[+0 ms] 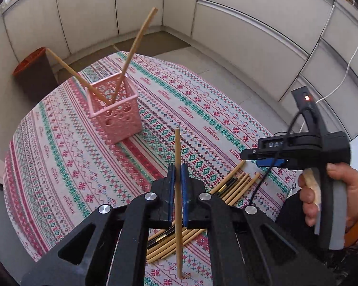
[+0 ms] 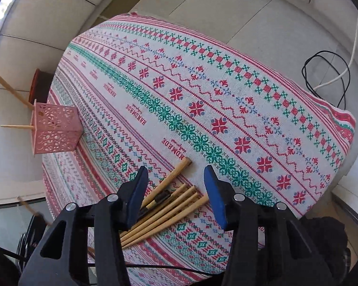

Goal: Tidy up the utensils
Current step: 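Grasp a bamboo chopstick with the left tool while the right tool grasps another, then carry the upright chopsticks over the pink holder and lower them in with both tools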

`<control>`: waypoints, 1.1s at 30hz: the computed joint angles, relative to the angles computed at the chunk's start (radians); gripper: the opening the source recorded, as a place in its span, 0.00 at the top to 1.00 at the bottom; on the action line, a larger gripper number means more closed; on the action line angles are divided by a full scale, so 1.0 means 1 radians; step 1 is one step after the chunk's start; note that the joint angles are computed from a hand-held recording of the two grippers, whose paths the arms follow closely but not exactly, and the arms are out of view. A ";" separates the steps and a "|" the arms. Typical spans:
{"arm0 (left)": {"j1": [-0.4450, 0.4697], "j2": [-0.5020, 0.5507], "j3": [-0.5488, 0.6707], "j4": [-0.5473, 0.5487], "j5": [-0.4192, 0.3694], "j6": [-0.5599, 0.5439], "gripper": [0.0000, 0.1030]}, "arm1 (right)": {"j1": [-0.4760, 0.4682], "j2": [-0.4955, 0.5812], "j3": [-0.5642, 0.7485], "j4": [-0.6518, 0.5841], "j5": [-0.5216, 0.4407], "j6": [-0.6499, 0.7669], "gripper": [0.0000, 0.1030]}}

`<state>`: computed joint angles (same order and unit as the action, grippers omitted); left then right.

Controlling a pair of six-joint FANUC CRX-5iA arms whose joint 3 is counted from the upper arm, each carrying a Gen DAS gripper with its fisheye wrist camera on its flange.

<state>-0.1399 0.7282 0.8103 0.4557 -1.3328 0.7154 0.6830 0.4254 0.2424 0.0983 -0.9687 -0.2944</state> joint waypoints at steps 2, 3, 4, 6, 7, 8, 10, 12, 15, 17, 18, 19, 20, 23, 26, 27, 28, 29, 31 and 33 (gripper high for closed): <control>0.015 -0.020 -0.028 0.026 0.011 -0.022 0.95 | -0.009 0.031 0.047 -0.025 -0.033 0.012 0.57; 0.020 -0.024 -0.033 0.039 0.011 -0.032 0.96 | -0.011 0.043 0.063 -0.027 -0.045 0.011 0.59; 0.026 -0.025 -0.032 0.050 0.009 -0.038 0.96 | -0.012 0.055 0.079 -0.023 -0.059 0.010 0.60; 0.037 -0.033 -0.035 0.069 0.007 -0.045 0.96 | -0.014 0.095 0.138 -0.024 -0.111 0.022 0.61; 0.042 -0.041 -0.046 0.080 0.012 -0.051 0.96 | -0.018 0.105 0.150 -0.034 -0.120 0.028 0.61; 0.050 -0.050 -0.059 0.090 0.017 -0.060 0.96 | -0.021 0.119 0.169 -0.050 -0.123 0.035 0.61; 0.058 -0.062 -0.073 0.108 0.025 -0.065 0.95 | -0.024 0.157 0.221 -0.054 -0.173 0.033 0.61; 0.066 -0.076 -0.093 0.124 0.040 -0.070 0.96 | -0.018 0.211 0.314 -0.044 -0.270 0.031 0.60; 0.070 -0.086 -0.102 0.130 0.055 -0.060 0.96 | -0.011 0.272 0.415 -0.018 -0.375 -0.031 0.75; 0.070 -0.084 -0.096 0.120 0.054 -0.049 0.96 | -0.010 0.311 0.475 0.006 -0.420 -0.066 0.84; 0.069 -0.084 -0.092 0.112 0.054 -0.042 0.95 | -0.008 0.318 0.485 0.020 -0.426 -0.087 0.85; 0.069 -0.085 -0.092 0.105 0.055 -0.037 0.96 | -0.007 0.327 0.498 0.032 -0.433 -0.104 0.86; 0.069 -0.086 -0.093 0.101 0.058 -0.035 0.96 | -0.005 0.329 0.497 0.050 -0.423 -0.112 0.86; 0.075 -0.103 -0.112 0.101 0.080 -0.021 0.95 | -0.003 0.271 0.377 0.108 -0.255 -0.151 0.90; 0.085 -0.140 -0.158 0.128 0.136 -0.007 0.95 | 0.015 0.186 0.218 0.224 -0.067 -0.194 0.92; 0.086 -0.155 -0.174 0.137 0.156 -0.004 0.95 | 0.027 0.171 0.194 0.284 -0.053 -0.192 0.93; 0.087 -0.165 -0.185 0.153 0.167 -0.003 0.95 | 0.037 0.150 0.165 0.345 -0.030 -0.186 0.93; 0.088 -0.174 -0.195 0.168 0.174 -0.004 0.95 | 0.047 0.139 0.158 0.397 -0.027 -0.165 0.93; 0.086 -0.191 -0.209 0.188 0.188 -0.009 0.95 | 0.071 0.102 0.121 0.495 -0.013 -0.129 0.93; 0.082 -0.210 -0.226 0.207 0.205 -0.018 0.96 | 0.097 0.069 0.091 0.594 -0.021 -0.092 0.93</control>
<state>-0.0574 0.5183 0.5846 0.6629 -1.1282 0.6977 0.7801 0.4947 0.3337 0.6927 -0.9897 -0.3861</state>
